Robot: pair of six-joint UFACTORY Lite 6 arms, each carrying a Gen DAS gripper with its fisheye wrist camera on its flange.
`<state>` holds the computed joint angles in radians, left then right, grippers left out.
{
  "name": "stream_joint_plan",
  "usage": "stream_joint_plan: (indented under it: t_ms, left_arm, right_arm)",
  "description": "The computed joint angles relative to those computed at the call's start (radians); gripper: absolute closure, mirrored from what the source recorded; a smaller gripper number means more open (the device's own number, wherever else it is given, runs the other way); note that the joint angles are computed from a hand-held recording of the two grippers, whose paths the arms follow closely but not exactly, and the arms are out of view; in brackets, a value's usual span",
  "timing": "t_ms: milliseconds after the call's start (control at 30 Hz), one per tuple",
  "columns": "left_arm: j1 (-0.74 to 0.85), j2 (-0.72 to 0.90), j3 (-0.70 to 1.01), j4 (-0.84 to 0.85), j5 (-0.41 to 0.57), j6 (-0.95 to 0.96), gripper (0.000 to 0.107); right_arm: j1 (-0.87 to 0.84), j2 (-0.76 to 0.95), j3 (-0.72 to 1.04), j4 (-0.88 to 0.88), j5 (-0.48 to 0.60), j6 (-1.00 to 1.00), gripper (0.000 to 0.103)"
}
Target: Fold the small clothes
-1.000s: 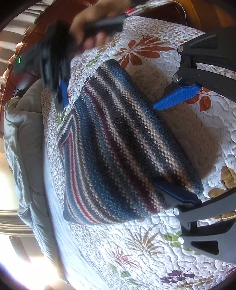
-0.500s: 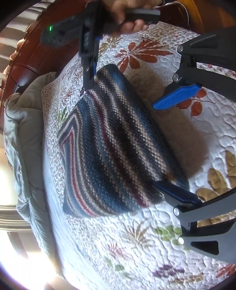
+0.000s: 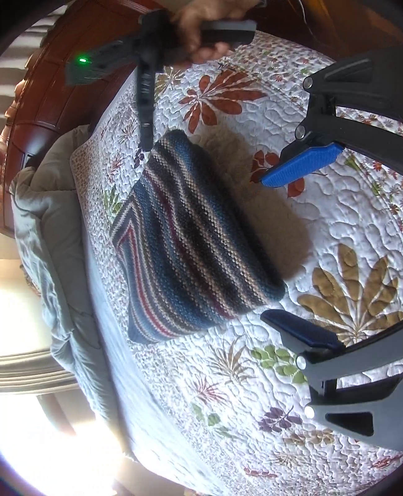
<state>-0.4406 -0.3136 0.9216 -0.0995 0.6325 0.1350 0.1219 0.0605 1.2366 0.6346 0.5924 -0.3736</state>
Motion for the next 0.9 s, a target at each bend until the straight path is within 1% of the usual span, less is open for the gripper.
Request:
stream_joint_plan:
  t_ms: [133, 233, 267, 300, 333, 400, 433, 467, 500, 533, 567, 600, 633, 667, 700, 767, 867, 900]
  left_arm:
    - [-0.031, -0.024, -0.016, 0.055, 0.001, -0.046, 0.025]
    - [-0.024, -0.018, -0.022, 0.040, -0.002, -0.033, 0.025]
    - [-0.012, -0.016, -0.023, 0.026, 0.000, -0.017, 0.024]
    - [0.003, -0.011, -0.024, 0.012, 0.001, 0.002, 0.024]
    - [0.015, -0.007, -0.024, 0.004, 0.004, 0.018, 0.023]
    - [0.061, 0.010, -0.019, -0.041, 0.011, 0.084, 0.022]
    - [0.095, 0.024, -0.010, -0.082, 0.022, 0.136, 0.022]
    - [0.139, 0.042, 0.005, -0.138, 0.039, 0.199, 0.021]
    - [0.207, 0.070, 0.031, -0.232, 0.068, 0.302, 0.019]
    - [0.273, 0.100, 0.059, -0.326, 0.101, 0.401, 0.018]
    - [0.336, 0.141, 0.095, -0.403, 0.136, 0.479, 0.015]
    - [0.415, 0.202, 0.148, -0.492, 0.185, 0.561, 0.014]
    - [0.478, 0.269, 0.208, -0.556, 0.238, 0.610, 0.014]
    - [0.519, 0.326, 0.260, -0.594, 0.280, 0.630, 0.014]
    - [0.573, 0.422, 0.347, -0.639, 0.346, 0.636, 0.013]
    - [0.634, 0.590, 0.500, -0.690, 0.440, 0.592, 0.013]
    - [0.656, 0.782, 0.677, -0.732, 0.530, 0.528, 0.013]
    - [0.649, 0.852, 0.748, -0.739, 0.548, 0.496, 0.013]
  right_arm:
    - [0.055, 0.097, 0.059, 0.032, 0.027, -0.011, 0.065]
    - [0.026, 0.172, 0.053, 0.028, 0.012, 0.011, 0.068]
    - [0.011, 0.190, 0.044, 0.048, 0.022, -0.009, 0.071]
    - [-0.006, 0.182, 0.015, 0.077, 0.020, -0.047, 0.074]
    - [-0.018, 0.161, -0.009, 0.100, 0.022, -0.078, 0.074]
    - [-0.056, 0.128, -0.024, 0.151, 0.065, -0.126, 0.073]
    - [-0.076, 0.109, -0.030, 0.187, 0.093, -0.154, 0.071]
    - [-0.102, 0.096, -0.027, 0.228, 0.132, -0.190, 0.062]
    - [-0.127, 0.081, -0.016, 0.247, 0.162, -0.203, 0.048]
    - [-0.145, 0.076, 0.006, 0.237, 0.179, -0.184, 0.039]
    - [-0.171, 0.085, 0.033, 0.240, 0.200, -0.169, 0.026]
    - [-0.201, 0.111, 0.068, 0.253, 0.228, -0.157, 0.021]
    - [-0.231, 0.141, 0.099, 0.269, 0.258, -0.151, 0.021]
    - [-0.257, 0.179, 0.131, 0.284, 0.289, -0.150, 0.018]
    - [-0.274, 0.227, 0.177, 0.277, 0.313, -0.123, 0.015]
    - [-0.281, 0.303, 0.253, 0.255, 0.336, -0.082, 0.014]
    - [-0.240, 0.455, 0.428, 0.180, 0.354, 0.016, 0.014]
    - [-0.221, 0.476, 0.463, 0.160, 0.346, 0.034, 0.014]
